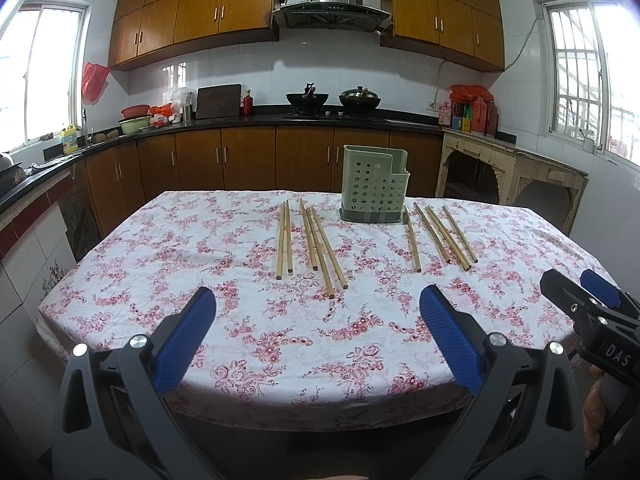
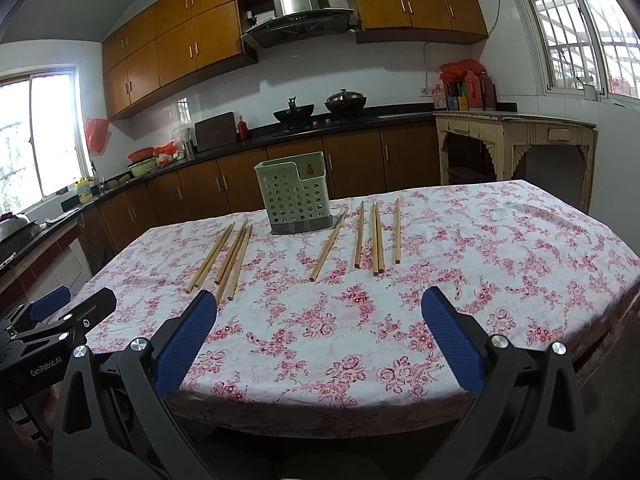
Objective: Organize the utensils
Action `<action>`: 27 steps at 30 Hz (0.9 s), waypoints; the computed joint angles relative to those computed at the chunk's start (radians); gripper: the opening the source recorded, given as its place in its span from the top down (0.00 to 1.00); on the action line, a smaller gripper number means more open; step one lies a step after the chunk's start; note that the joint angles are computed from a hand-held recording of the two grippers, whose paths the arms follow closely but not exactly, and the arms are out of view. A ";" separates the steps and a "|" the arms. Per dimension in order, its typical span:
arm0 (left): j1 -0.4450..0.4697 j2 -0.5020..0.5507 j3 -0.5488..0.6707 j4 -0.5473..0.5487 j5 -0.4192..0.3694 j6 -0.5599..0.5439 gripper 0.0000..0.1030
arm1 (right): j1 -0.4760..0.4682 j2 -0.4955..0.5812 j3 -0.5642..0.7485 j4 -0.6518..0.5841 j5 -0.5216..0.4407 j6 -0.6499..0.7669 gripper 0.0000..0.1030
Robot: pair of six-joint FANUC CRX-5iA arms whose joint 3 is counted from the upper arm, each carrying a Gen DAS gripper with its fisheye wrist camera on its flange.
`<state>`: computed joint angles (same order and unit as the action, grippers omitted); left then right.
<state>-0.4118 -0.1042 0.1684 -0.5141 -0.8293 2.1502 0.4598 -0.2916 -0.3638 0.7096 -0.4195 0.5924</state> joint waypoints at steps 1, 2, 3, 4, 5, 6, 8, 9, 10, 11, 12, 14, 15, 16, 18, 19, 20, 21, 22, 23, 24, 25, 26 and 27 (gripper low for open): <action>-0.002 0.008 0.009 0.000 -0.005 0.001 0.04 | 0.001 0.001 0.002 -0.002 -0.004 0.000 0.02; -0.002 0.015 0.016 0.001 -0.008 0.000 0.04 | 0.002 0.002 0.004 -0.007 -0.008 0.002 0.02; 0.001 0.020 0.019 0.004 -0.010 -0.003 0.04 | 0.003 0.004 0.007 -0.012 -0.013 0.004 0.02; 0.004 0.023 0.018 0.003 -0.010 -0.004 0.04 | -0.012 0.019 0.022 -0.043 -0.007 0.035 0.02; 0.007 0.030 0.025 0.005 -0.017 -0.004 0.04 | -0.009 0.024 0.033 -0.058 -0.018 0.046 0.02; 0.013 0.033 0.026 0.009 -0.018 -0.006 0.04 | -0.011 0.031 0.043 -0.074 -0.026 0.059 0.02; 0.031 0.042 0.030 0.029 -0.020 -0.016 0.04 | -0.020 0.052 0.064 -0.101 -0.036 0.080 0.02; 0.050 0.057 0.043 0.055 -0.030 -0.024 0.04 | -0.026 0.067 0.084 -0.127 -0.050 0.098 0.02; 0.064 0.067 0.053 0.075 -0.039 -0.028 0.04 | -0.035 0.085 0.104 -0.149 -0.062 0.113 0.02; 0.085 0.083 0.067 0.107 -0.051 -0.039 0.04 | -0.038 0.098 0.121 -0.164 -0.076 0.119 0.02; 0.097 0.097 0.080 0.126 -0.063 -0.049 0.04 | -0.045 0.112 0.141 -0.187 -0.088 0.136 0.02; 0.126 0.144 0.133 0.161 -0.118 -0.074 0.04 | -0.066 0.166 0.216 -0.253 -0.142 0.174 0.02; 0.135 0.160 0.150 0.172 -0.130 -0.083 0.04 | -0.075 0.187 0.242 -0.269 -0.160 0.185 0.02; 0.148 0.173 0.161 0.190 -0.133 -0.096 0.04 | -0.086 0.222 0.284 -0.282 -0.194 0.192 0.02; 0.182 0.201 0.180 0.239 -0.129 -0.130 0.04 | -0.111 0.294 0.377 -0.320 -0.257 0.227 0.02; 0.197 0.221 0.200 0.259 -0.137 -0.146 0.04 | -0.119 0.322 0.411 -0.326 -0.281 0.235 0.02; 0.215 0.241 0.217 0.286 -0.141 -0.166 0.04 | -0.129 0.354 0.453 -0.339 -0.308 0.248 0.02; 0.231 0.259 0.230 0.315 -0.144 -0.189 0.04 | -0.143 0.389 0.502 -0.367 -0.328 0.272 0.02; 0.243 0.279 0.249 0.333 -0.152 -0.204 0.04 | -0.153 0.420 0.542 -0.384 -0.347 0.288 0.02; 0.248 0.296 0.267 0.337 -0.163 -0.210 0.04 | -0.161 0.450 0.580 -0.391 -0.368 0.298 0.03; 0.254 0.322 0.297 0.336 -0.182 -0.215 0.04 | -0.167 0.474 0.609 -0.394 -0.384 0.307 0.09; 0.257 0.349 0.332 0.327 -0.207 -0.218 0.04 | -0.177 0.515 0.664 -0.411 -0.418 0.333 0.14; 0.258 0.370 0.359 0.320 -0.226 -0.222 0.04 | -0.186 0.550 0.714 -0.436 -0.453 0.362 0.23; 0.262 0.401 0.398 0.316 -0.255 -0.231 0.04 | -0.197 0.601 0.789 -0.466 -0.511 0.389 0.31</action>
